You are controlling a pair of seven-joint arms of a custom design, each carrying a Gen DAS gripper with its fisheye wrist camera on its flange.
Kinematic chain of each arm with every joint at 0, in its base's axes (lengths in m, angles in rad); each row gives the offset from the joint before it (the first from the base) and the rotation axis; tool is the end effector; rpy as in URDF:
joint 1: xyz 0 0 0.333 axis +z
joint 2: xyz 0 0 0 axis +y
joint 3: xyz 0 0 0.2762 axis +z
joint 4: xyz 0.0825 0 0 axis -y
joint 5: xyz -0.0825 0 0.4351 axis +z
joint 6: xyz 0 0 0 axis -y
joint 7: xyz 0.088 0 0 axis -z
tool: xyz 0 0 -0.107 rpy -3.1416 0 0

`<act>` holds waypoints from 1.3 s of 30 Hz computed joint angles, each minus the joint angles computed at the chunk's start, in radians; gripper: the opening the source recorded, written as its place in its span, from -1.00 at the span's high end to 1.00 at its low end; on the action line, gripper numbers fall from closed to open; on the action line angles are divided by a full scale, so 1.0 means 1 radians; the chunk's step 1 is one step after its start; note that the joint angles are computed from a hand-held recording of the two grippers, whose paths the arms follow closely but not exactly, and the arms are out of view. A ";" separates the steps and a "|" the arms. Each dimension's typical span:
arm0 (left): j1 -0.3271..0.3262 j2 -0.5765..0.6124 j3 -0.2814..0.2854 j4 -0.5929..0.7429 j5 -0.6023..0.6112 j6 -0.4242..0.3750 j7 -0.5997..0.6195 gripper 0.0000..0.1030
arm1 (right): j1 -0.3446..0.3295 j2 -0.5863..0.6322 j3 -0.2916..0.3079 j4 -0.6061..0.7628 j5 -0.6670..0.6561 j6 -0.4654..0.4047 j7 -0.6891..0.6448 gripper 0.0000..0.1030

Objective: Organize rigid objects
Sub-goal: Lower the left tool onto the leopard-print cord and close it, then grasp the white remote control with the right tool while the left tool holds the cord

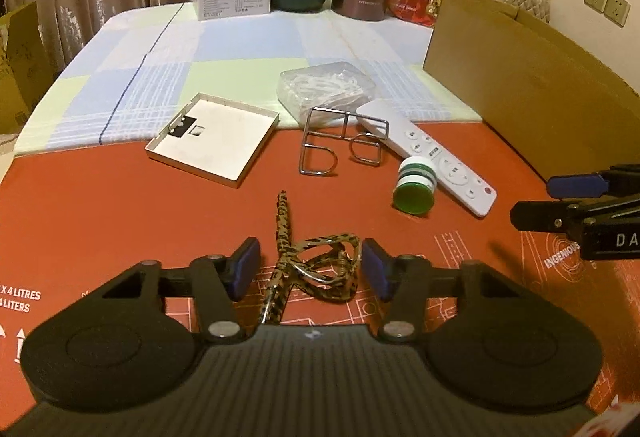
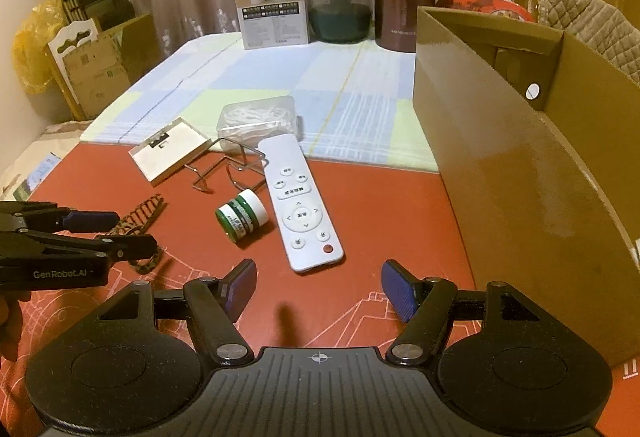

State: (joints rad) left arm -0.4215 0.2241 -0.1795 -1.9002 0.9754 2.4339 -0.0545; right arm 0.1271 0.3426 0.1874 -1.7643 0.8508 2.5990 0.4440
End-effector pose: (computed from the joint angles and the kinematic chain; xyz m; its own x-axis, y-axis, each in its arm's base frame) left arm 0.5579 -0.3752 0.3536 0.3272 -0.9411 0.0856 -0.6718 -0.2953 -0.6794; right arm 0.6836 0.1968 0.3584 0.7308 -0.6703 -0.1286 -0.5450 -0.4597 -0.7012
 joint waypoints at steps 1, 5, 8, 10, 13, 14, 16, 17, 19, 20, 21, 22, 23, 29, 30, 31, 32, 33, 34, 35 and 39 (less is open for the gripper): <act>0.002 0.002 0.000 0.001 -0.005 0.004 0.003 0.14 | 0.001 0.007 -0.001 0.006 -0.003 0.001 0.004 -0.29; 0.005 0.011 -0.001 0.010 -0.030 0.002 0.042 0.27 | 0.000 0.022 0.001 0.017 -0.011 0.003 0.015 -0.29; 0.001 0.015 -0.001 0.019 -0.044 -0.016 0.068 0.28 | -0.002 0.032 0.004 0.025 -0.018 0.005 0.022 -0.29; -0.002 0.009 0.003 0.013 -0.045 -0.017 0.046 0.29 | -0.005 0.038 0.007 0.030 -0.021 0.002 0.023 -0.29; -0.004 -0.007 0.008 -0.002 -0.016 -0.016 -0.007 0.29 | -0.008 0.051 0.012 0.046 -0.024 0.002 0.020 -0.29; -0.004 -0.012 0.008 -0.006 -0.004 -0.016 -0.022 0.29 | -0.008 0.054 0.014 0.050 -0.025 0.003 0.020 -0.29; 0.000 -0.020 0.006 -0.011 0.010 -0.016 -0.042 0.29 | -0.007 0.063 0.018 0.061 -0.028 0.006 0.017 -0.29; 0.003 -0.021 0.004 -0.012 0.012 -0.016 -0.047 0.29 | -0.007 0.069 0.021 0.068 -0.031 0.008 0.012 -0.29; 0.007 -0.023 0.001 -0.014 0.016 -0.014 -0.060 0.29 | -0.004 0.085 0.027 0.086 -0.040 0.013 -0.003 -0.29; 0.008 -0.024 0.000 -0.015 0.019 -0.012 -0.063 0.29 | 0.000 0.096 0.028 0.099 -0.052 0.012 -0.006 -0.29; 0.009 -0.024 -0.001 -0.015 0.023 -0.011 -0.067 0.29 | 0.004 0.109 0.027 0.112 -0.069 0.010 -0.005 -0.29; 0.010 -0.024 -0.001 -0.014 0.027 -0.011 -0.072 0.29 | 0.009 0.123 0.027 0.128 -0.087 0.009 -0.002 -0.29; 0.011 -0.026 -0.002 -0.016 0.031 -0.011 -0.075 0.29 | 0.012 0.141 0.027 0.148 -0.105 0.001 0.003 -0.29; 0.013 -0.027 -0.005 -0.016 0.046 -0.008 -0.084 0.29 | 0.018 0.235 0.050 0.256 -0.175 0.007 0.005 -0.28; 0.014 -0.026 -0.006 -0.015 0.046 -0.008 -0.082 0.29 | 0.021 0.250 0.053 0.275 -0.189 0.006 0.008 -0.28; 0.014 -0.026 -0.006 -0.015 0.047 -0.005 -0.084 0.29 | 0.024 0.265 0.054 0.292 -0.203 0.005 0.011 -0.27; 0.015 -0.026 -0.005 -0.016 0.048 -0.002 -0.086 0.29 | 0.027 0.282 0.057 0.314 -0.217 0.002 0.014 -0.26; 0.015 -0.026 -0.006 -0.016 0.048 -0.002 -0.086 0.29 | 0.028 0.298 0.060 0.335 -0.229 -0.006 0.017 -0.24; 0.015 -0.026 -0.006 -0.015 0.048 -0.003 -0.086 0.29 | 0.029 0.313 0.064 0.354 -0.239 -0.014 0.020 -0.23; 0.014 -0.025 -0.006 -0.014 0.048 -0.004 -0.087 0.29 | 0.027 0.325 0.071 0.369 -0.240 -0.018 0.019 -0.20; 0.015 -0.026 -0.005 -0.015 0.049 -0.002 -0.089 0.29 | 0.034 0.371 0.081 0.436 -0.263 -0.037 0.035 -0.04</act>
State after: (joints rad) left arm -0.4062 0.1983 -0.1850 -1.9155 1.0240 2.4320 -0.1434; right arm 0.1611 0.7140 0.2685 -1.3286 0.5881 2.5624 0.4790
